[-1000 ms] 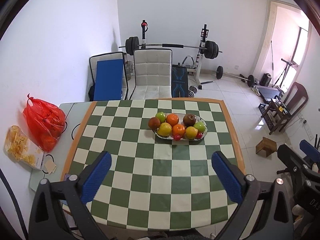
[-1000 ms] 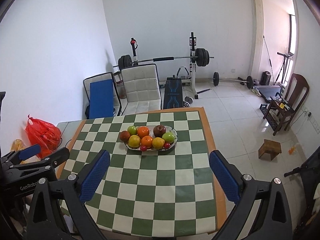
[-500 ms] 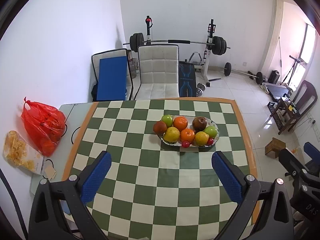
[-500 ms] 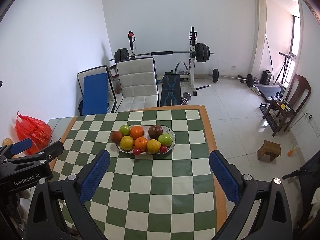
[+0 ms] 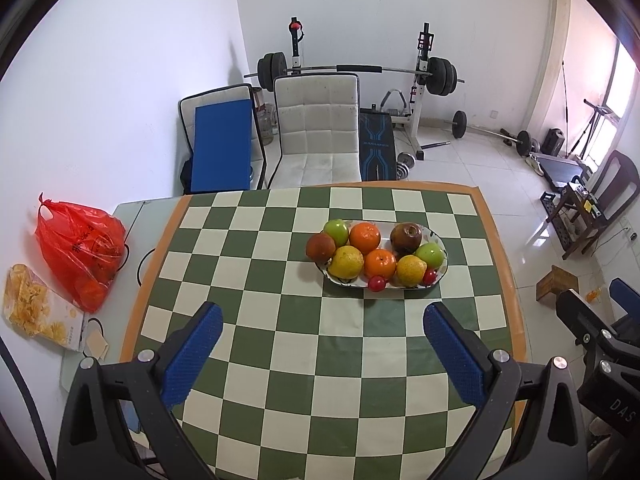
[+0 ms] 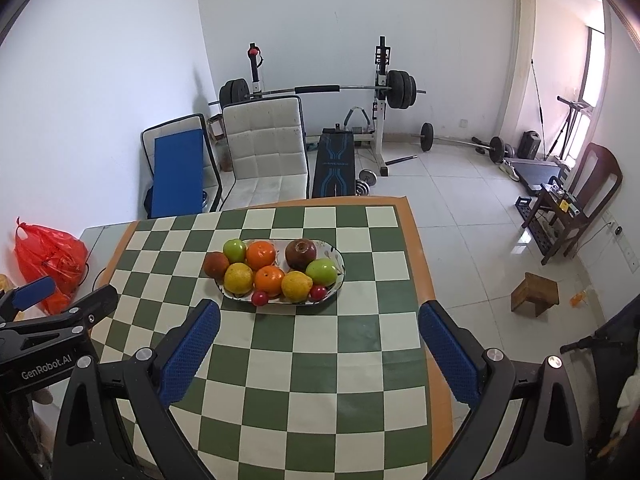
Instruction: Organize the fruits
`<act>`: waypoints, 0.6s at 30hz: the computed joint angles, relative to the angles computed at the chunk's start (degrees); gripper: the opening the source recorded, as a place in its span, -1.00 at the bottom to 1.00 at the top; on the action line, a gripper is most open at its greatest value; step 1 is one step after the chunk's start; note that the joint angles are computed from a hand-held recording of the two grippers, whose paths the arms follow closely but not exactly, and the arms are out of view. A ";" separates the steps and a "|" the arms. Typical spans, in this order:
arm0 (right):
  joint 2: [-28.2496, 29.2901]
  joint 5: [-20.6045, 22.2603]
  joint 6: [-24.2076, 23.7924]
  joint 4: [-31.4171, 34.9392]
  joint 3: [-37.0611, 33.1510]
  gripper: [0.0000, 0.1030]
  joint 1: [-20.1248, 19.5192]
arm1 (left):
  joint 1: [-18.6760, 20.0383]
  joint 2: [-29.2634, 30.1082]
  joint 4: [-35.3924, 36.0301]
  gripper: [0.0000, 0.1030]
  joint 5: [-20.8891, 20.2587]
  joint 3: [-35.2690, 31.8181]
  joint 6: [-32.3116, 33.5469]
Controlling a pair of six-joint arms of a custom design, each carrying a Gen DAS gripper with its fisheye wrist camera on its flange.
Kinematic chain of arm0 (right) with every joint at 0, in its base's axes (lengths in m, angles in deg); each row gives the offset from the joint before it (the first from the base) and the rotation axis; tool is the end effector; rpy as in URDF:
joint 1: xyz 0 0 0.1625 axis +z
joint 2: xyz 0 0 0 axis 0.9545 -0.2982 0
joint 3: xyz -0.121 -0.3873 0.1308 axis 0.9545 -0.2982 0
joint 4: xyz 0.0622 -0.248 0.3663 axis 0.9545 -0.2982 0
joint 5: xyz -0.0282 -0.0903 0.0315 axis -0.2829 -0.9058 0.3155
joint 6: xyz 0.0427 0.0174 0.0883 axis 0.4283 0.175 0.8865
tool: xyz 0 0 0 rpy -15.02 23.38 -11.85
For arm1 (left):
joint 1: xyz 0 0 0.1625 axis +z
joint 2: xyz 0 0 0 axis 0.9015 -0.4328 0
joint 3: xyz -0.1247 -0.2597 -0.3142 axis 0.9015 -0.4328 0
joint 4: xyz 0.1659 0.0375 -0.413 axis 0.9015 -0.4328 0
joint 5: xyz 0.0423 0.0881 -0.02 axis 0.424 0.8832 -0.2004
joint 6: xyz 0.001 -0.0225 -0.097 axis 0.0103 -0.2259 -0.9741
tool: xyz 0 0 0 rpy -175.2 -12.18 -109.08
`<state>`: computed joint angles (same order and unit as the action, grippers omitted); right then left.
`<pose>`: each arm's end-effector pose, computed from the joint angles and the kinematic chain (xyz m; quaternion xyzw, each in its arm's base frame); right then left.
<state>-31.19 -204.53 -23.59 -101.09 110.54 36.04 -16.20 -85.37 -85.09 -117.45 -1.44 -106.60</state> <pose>0.3157 -0.7387 0.3487 0.0982 -0.8710 0.3385 0.3423 -0.4031 -0.7744 0.2469 0.1298 0.8714 -0.2760 0.3843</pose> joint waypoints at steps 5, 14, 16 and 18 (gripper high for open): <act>0.11 0.06 0.20 0.55 -0.21 0.97 -0.13 | 0.18 0.10 -0.23 0.99 0.00 -0.10 0.20; 0.12 0.17 0.17 0.51 0.14 0.97 -0.44 | 0.35 0.03 0.15 0.99 -0.40 0.15 -0.30; 0.32 0.05 -0.04 0.40 -0.02 0.97 -0.45 | 0.35 -0.08 0.29 0.99 -0.43 0.49 -0.71; 0.24 0.21 0.04 0.37 0.27 0.97 -0.60 | 0.32 -0.17 0.06 0.99 -0.39 0.80 -0.76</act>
